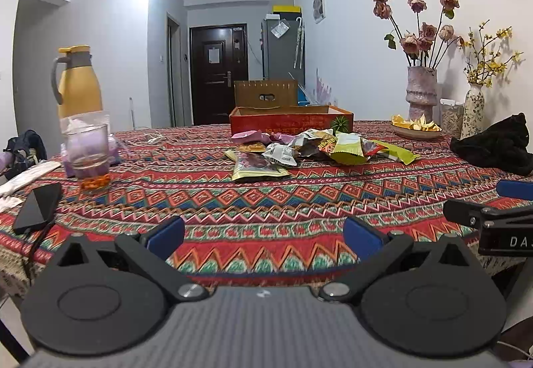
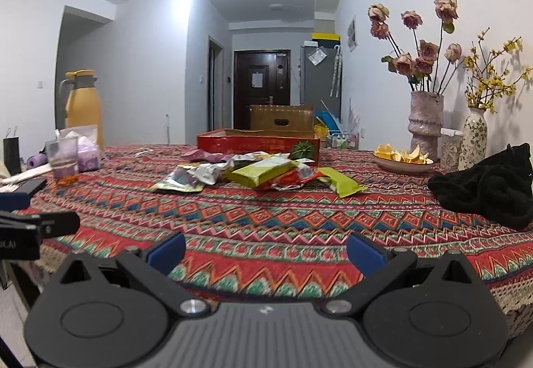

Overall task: Organize snacks
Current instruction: 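Grasp a white printed snack packet with the left tool while the right tool grasps a white-green bar packet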

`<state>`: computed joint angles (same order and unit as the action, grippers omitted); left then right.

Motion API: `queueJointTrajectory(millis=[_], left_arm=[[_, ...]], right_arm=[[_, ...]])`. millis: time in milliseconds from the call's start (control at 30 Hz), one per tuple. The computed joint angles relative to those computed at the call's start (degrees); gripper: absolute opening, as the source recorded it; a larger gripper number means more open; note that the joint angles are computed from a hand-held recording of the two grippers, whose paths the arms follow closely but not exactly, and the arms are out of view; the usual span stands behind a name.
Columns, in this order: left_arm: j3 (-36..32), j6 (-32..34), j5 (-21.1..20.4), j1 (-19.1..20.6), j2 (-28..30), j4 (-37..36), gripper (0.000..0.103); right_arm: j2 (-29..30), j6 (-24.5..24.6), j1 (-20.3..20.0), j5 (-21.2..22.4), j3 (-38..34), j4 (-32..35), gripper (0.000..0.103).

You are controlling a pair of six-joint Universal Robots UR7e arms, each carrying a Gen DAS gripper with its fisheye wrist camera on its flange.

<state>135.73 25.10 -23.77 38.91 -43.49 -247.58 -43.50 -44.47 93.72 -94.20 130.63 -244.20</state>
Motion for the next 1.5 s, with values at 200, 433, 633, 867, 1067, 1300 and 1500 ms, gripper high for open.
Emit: queueJointTrajectory(millis=[200,433,633,867,1067,1300,1500], left_arm=[[-4.39,-1.49,-4.18,4.29,-2.25,8.61,0.103],[-9.36,-1.82,-8.45,8.52,-3.57,16.38,0.103],[-15.05,0.54,-11.38,11.84,-4.00,21.64,0.103],[-24.94,6.57,-18.06,16.55,-2.53,26.54,0.102],[-34.48,5.40,-23.65,20.82,-1.15,38.56,0.086],[-45.55,3.34,-28.43,24.77,1.97,55.08,0.075],[-51.52,-0.67,-28.06,26.66,4.78,64.05,0.067]], right_arm=[[-0.27,1.15,0.81,-1.31,-5.06,5.46,0.103],[0.01,2.86,1.48,-2.89,-11.14,14.42,0.103],[1.87,5.38,3.17,-6.62,-18.10,20.66,0.103],[3.65,10.42,4.24,-7.11,-28.18,32.58,0.090],[7.45,13.94,4.92,-8.34,-38.28,41.43,0.084],[12.85,15.36,5.45,-10.64,-48.54,48.88,0.076],[16.24,12.96,5.81,-14.15,-54.17,52.24,0.056]])
